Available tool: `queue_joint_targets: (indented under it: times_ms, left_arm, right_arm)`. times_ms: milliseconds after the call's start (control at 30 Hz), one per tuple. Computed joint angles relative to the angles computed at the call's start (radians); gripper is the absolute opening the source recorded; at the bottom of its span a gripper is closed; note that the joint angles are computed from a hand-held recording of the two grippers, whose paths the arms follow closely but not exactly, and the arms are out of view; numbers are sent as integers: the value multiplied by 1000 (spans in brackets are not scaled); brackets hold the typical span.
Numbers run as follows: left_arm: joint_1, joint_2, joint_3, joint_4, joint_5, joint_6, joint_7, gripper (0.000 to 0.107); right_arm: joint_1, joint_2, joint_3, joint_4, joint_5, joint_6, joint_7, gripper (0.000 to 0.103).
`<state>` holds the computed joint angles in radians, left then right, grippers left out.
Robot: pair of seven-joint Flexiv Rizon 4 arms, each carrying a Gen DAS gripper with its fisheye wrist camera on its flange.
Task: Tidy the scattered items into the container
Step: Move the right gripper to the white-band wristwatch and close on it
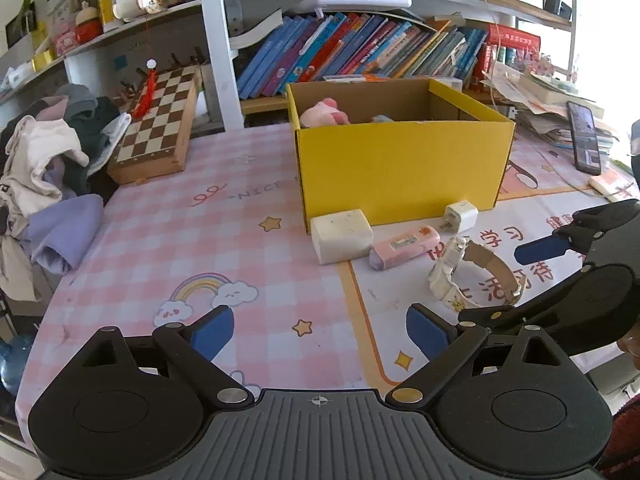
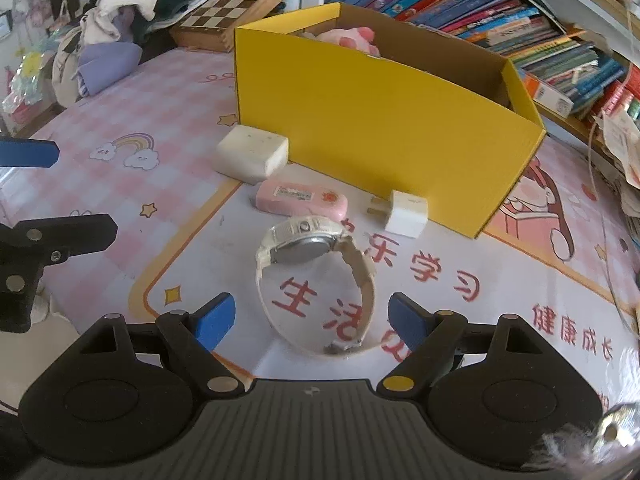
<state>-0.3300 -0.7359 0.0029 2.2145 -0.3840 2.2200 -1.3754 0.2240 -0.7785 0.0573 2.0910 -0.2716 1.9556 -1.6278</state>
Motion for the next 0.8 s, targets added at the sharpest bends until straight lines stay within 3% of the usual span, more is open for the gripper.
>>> queue_joint_targets:
  times_ms: [333, 467, 600, 800]
  left_arm:
    - [-71, -3, 38, -20, -104, -34, 35, 95]
    - [-86, -4, 43, -25, -135, -46, 45, 95]
    - [-86, -10, 39, -36, -150, -59, 42, 95]
    - [-61, -33, 23, -68, -118, -59, 17, 95]
  right_arm:
    - [-98, -34, 86, -75, -93, -79, 9, 81]
    - [-142, -47, 129, -99, -128, -117, 9, 68]
    - [-188, -56, 172, -110, -153, -127, 2, 62]
    - [-191, -46, 156, -96, -158, -104, -15, 60]
